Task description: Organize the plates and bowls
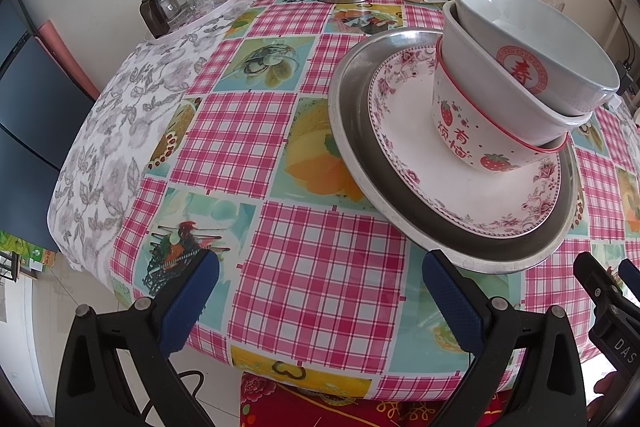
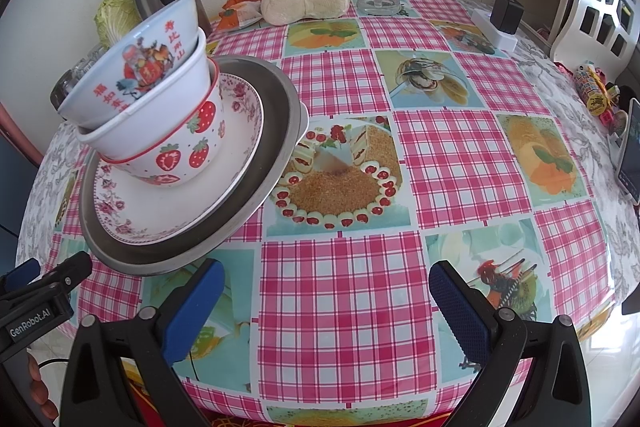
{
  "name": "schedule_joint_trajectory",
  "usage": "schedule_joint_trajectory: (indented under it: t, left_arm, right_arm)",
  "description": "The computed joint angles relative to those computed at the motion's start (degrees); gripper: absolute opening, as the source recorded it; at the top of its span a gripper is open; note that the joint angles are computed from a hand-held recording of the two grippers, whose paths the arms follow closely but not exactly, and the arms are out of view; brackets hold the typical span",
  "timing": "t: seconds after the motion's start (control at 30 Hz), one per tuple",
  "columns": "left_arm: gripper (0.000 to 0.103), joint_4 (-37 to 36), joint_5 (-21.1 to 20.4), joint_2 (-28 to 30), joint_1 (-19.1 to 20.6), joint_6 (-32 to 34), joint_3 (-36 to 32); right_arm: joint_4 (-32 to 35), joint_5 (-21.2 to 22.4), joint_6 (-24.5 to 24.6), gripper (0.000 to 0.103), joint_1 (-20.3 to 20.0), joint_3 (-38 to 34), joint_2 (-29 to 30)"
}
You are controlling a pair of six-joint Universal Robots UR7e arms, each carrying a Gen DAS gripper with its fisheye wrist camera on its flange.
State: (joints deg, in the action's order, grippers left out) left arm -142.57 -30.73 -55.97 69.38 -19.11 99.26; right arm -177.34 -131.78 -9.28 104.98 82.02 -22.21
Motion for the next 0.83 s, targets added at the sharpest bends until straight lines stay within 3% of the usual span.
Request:
schedule_joint_trajectory:
  t: [0.4,0.83]
  left_arm:
    - [0.101,-0.09,-0.09,-0.01,0.03,0.29,-0.08]
    - [0.101,-4.83,-0.94,-0.69,-0.43,3.32,1.31]
  right_arm:
    - [0.17,-0.1,-0.1,0.103,-0.01,-0.09,0.09]
    - [0.18,-0.1,-0.17,0.103,-0.05,-0.07,0.11]
